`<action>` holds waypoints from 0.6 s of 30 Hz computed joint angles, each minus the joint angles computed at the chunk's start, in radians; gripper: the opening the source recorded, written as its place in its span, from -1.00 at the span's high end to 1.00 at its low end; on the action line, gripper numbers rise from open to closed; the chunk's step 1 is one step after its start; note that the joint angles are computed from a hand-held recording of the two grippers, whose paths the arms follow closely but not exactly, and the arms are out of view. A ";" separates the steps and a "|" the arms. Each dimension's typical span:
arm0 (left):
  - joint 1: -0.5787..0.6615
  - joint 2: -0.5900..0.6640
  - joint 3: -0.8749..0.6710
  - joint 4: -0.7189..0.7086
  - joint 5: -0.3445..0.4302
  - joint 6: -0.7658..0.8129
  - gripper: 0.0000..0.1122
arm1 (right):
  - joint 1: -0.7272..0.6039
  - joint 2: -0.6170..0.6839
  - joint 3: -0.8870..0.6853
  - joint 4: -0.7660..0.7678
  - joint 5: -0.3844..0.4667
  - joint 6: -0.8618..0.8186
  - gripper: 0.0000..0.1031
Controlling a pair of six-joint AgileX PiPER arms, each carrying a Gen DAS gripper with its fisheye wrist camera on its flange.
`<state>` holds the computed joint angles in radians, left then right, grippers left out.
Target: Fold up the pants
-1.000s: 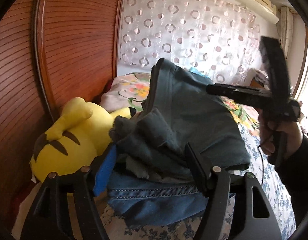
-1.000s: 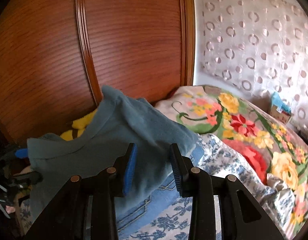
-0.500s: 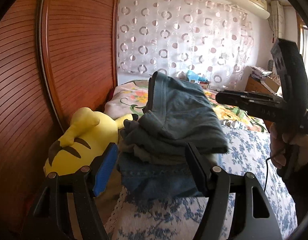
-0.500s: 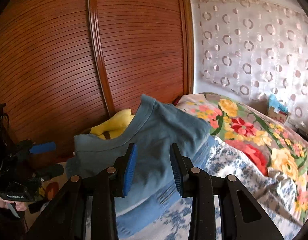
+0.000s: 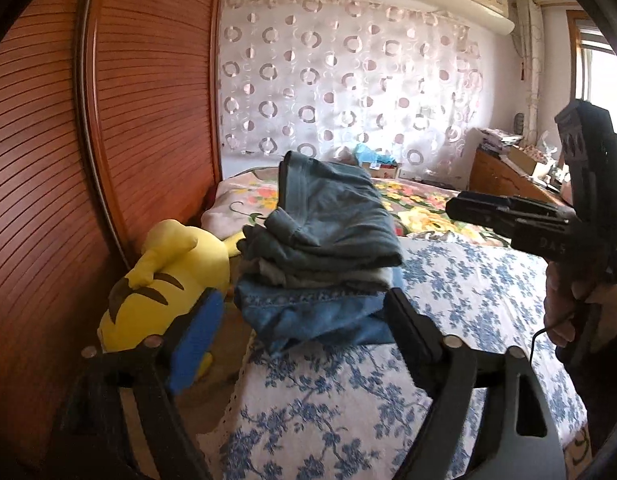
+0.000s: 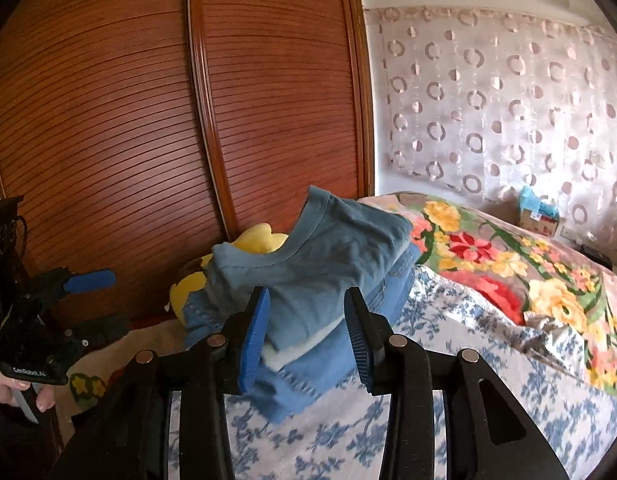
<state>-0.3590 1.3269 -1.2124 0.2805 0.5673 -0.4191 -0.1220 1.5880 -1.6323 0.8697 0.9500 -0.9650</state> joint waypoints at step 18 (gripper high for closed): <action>-0.193 -0.149 0.085 0.168 0.033 -0.172 -0.83 | -0.117 -0.340 0.351 0.055 -0.029 -0.041 -0.24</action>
<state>-0.5519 1.1778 -1.1276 0.4483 0.6005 -0.5912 -0.2391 1.2481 -1.2811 0.9250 0.9206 -1.0065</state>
